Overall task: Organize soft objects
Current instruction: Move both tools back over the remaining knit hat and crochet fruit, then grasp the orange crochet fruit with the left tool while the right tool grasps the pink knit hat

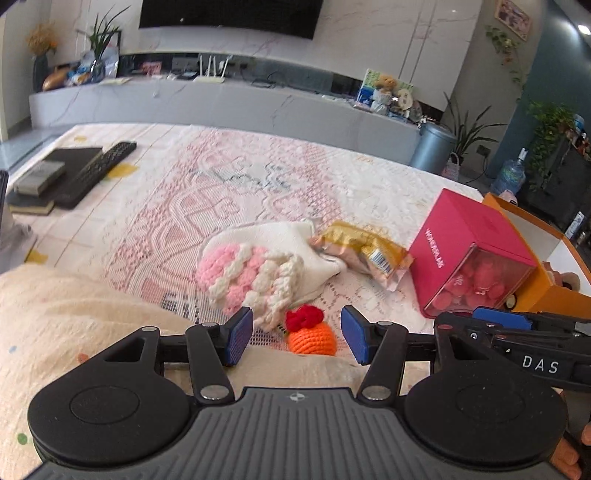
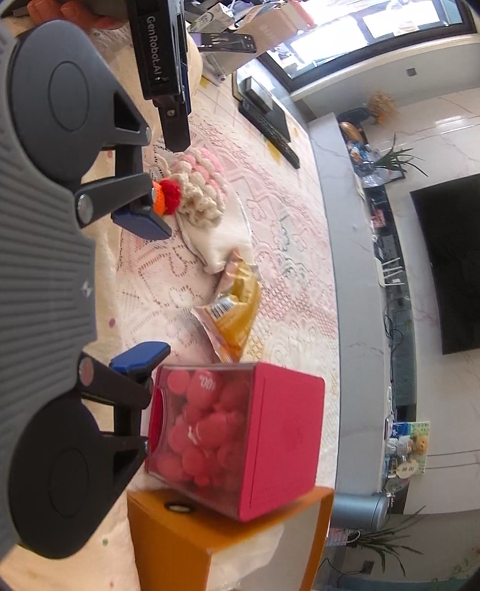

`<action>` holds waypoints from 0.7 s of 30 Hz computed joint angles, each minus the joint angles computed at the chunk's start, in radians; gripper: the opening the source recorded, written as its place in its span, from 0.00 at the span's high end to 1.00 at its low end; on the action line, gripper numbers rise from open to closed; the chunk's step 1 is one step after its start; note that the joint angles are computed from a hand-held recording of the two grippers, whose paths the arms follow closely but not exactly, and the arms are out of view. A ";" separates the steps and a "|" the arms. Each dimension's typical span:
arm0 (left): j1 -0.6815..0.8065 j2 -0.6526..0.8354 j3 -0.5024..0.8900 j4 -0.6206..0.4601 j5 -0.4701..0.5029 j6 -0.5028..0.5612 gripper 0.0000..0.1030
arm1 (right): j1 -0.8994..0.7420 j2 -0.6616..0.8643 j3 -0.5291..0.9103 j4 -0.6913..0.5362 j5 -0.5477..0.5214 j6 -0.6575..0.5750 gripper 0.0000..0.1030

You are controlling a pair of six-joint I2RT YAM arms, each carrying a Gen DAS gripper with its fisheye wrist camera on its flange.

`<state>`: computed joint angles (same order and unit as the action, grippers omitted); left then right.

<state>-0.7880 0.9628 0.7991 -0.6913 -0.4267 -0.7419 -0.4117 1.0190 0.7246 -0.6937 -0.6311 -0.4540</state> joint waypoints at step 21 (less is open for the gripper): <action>0.169 0.325 0.109 0.044 0.283 0.062 0.37 | 0.119 0.207 -0.012 0.149 0.090 0.078 0.45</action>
<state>-0.6194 1.2873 0.9084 -0.6470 -0.1434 -0.6804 -0.2928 1.2256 0.7126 -0.5446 -0.5413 -0.3757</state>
